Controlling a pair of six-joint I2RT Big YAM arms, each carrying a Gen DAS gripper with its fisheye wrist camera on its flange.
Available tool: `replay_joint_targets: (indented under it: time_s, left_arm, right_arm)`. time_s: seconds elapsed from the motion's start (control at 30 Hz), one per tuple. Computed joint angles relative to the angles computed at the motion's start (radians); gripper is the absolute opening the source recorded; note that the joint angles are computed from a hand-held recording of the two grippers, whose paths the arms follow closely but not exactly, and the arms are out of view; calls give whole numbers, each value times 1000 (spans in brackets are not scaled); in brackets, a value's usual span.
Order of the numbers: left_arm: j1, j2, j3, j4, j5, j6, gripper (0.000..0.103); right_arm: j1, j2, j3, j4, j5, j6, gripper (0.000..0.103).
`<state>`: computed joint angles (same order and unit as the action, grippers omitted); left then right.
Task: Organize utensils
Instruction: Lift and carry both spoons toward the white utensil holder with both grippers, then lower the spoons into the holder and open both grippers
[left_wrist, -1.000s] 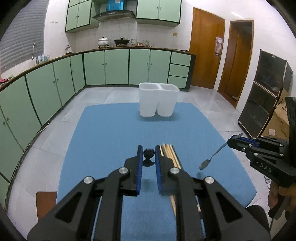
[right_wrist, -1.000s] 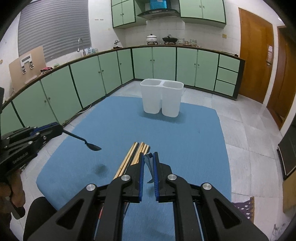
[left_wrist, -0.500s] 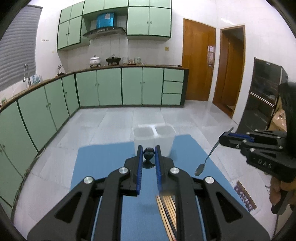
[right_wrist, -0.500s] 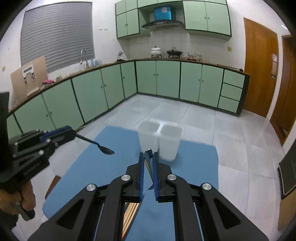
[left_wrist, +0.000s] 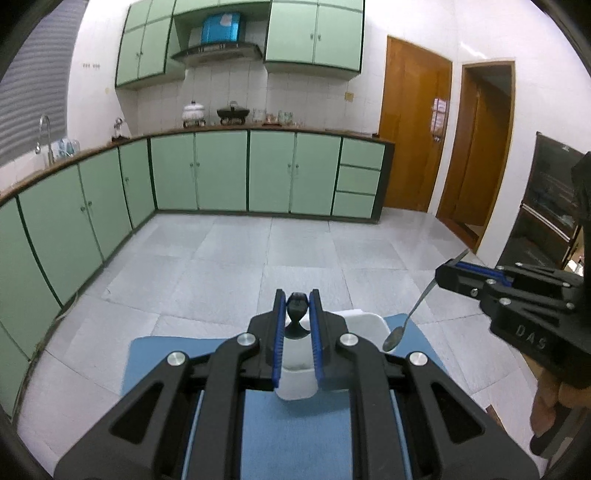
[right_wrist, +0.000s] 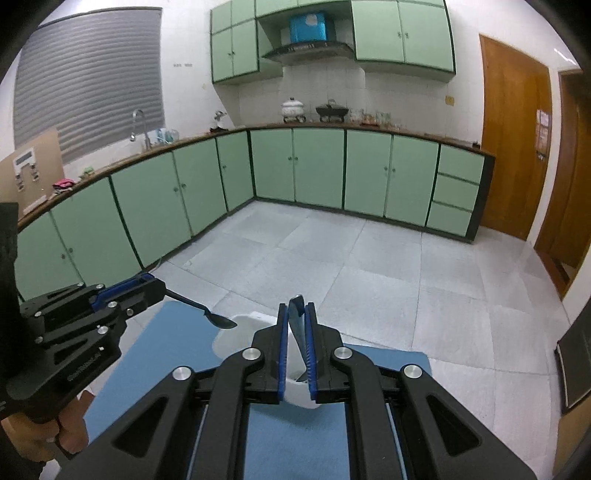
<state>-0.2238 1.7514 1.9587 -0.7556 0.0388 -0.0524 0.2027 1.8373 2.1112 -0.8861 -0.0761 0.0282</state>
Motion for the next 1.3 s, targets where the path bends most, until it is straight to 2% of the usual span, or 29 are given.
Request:
replay_joint_targets:
  time_s: [0.17, 0.27, 0.37, 0.4, 0.47, 0.6, 0.77, 0.87, 1.0, 1.17, 1.23, 1.3]
  left_arm:
    - [-7, 107, 54, -24, -15, 22, 12]
    - [-5, 128, 48, -30, -6, 29, 13]
    - [-1, 128, 24, -23, -5, 28, 14]
    - [0, 122, 12, -20, -8, 28, 20]
    - [1, 101, -18, -4, -14, 24, 30]
    - [3, 21, -95, 29, -20, 39, 33]
    - [9, -179, -292, 97, -42, 54, 46]
    - [4, -349, -483, 163, -50, 61, 56]
    - [-6, -572, -729, 200, -47, 45, 57]
    - [-57, -837, -1018, 220, -74, -27, 60]
    - [-95, -909, -1098, 212, -110, -36, 60]
    - [-127, -966, -1167, 193, -126, -67, 60]
  right_arm:
    - [-14, 102, 59, -16, -12, 11, 9]
    - [-17, 130, 61, -19, -23, 15, 9]
    - [-18, 132, 36, -10, -20, 18, 10]
    - [-20, 126, 21, -2, -25, 24, 10]
    - [-22, 109, -2, 11, -22, 28, 17]
    - [-24, 35, -91, 56, -16, 38, 19]
    - [-35, -167, -334, 161, -21, 49, 26]
    - [-31, -339, -557, 252, -15, 47, 31]
    - [2, -591, -877, 336, 6, 72, 36]
    - [102, -836, -1189, 361, 74, 149, 37]
    - [171, -898, -1276, 357, 138, 158, 37]
    - [225, -927, -1331, 345, 157, 199, 37]
